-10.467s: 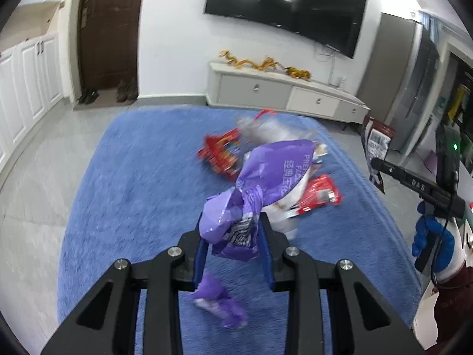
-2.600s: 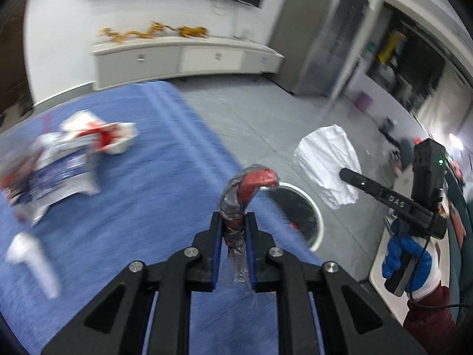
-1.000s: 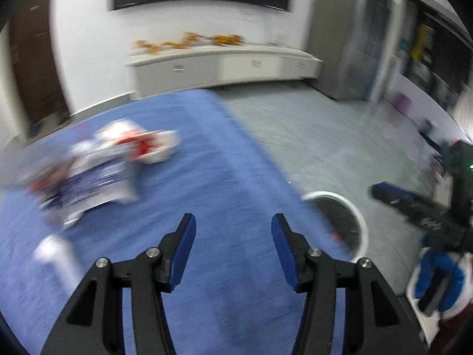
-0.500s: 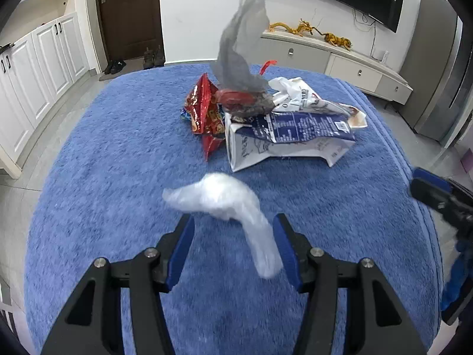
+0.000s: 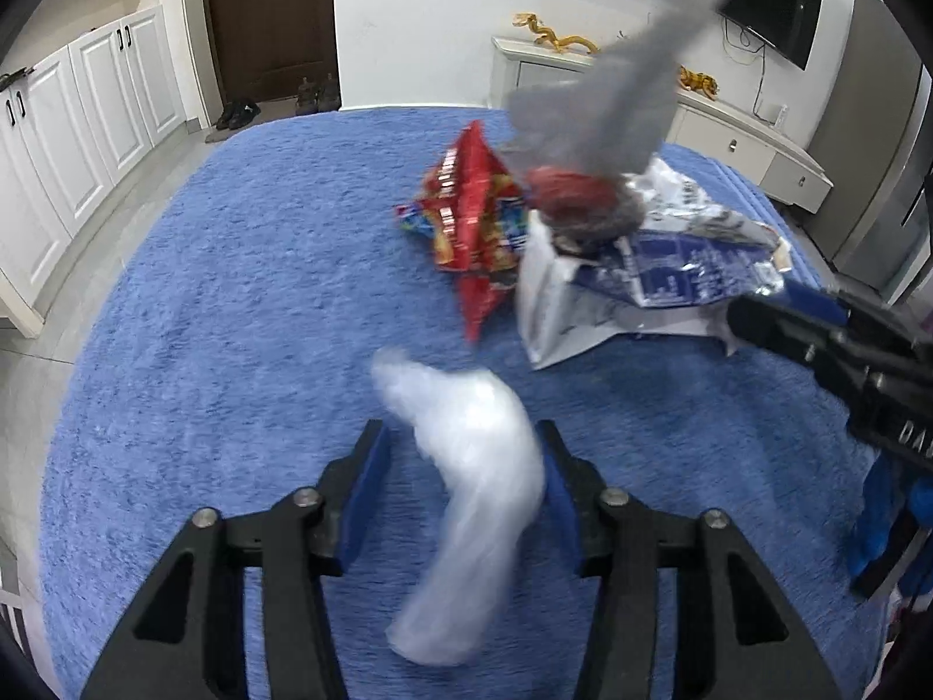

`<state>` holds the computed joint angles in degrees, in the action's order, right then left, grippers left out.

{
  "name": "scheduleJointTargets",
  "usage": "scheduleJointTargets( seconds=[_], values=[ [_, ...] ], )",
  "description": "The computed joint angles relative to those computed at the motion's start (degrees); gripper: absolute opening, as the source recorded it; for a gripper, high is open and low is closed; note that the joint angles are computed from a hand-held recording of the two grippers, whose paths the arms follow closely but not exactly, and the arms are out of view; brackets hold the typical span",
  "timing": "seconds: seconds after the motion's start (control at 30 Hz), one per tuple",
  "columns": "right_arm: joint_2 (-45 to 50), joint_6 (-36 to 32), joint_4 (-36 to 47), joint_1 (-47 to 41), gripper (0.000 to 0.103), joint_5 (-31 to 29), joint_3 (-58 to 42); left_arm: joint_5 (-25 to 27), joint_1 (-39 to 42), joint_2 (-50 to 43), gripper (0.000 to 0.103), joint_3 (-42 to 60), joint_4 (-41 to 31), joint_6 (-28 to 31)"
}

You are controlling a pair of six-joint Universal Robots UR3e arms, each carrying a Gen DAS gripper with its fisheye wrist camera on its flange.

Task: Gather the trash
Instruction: 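Grasp clear plastic bag with left tool while right tool grasps blue milk carton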

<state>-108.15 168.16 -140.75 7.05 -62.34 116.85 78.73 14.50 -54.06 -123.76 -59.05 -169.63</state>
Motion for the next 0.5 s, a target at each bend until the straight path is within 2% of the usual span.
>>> scheduleJointTargets(
  seconds=[0.03, 0.13, 0.3, 0.47, 0.5],
  values=[
    [0.28, -0.17, -0.2, 0.1, 0.051, -0.06, -0.13, -1.29, 1.95, 1.47, 0.037, -0.47, -1.29, 1.68],
    [0.6, -0.57, -0.26, 1.12, 0.051, -0.15, -0.3, -4.74, 8.48, 5.72, 0.034, -1.06, -6.28, 7.09],
    [-2.39, -4.61, 6.13, 0.86, 0.051, 6.41, -0.43, -11.05, 19.26, 13.71, 0.032, -0.85, -18.17, 15.5],
    [-0.06, -3.52, 3.4, 5.45, 0.051, -0.12, -1.65, -17.08, 29.23, 18.9, 0.028, 0.04, -29.42, 25.48],
    [0.96, -2.86, 2.24, 6.07, 0.051, -1.18, -1.92, -17.48, 29.79, 19.28, 0.028, 0.44, -30.59, 25.99]
  ],
)
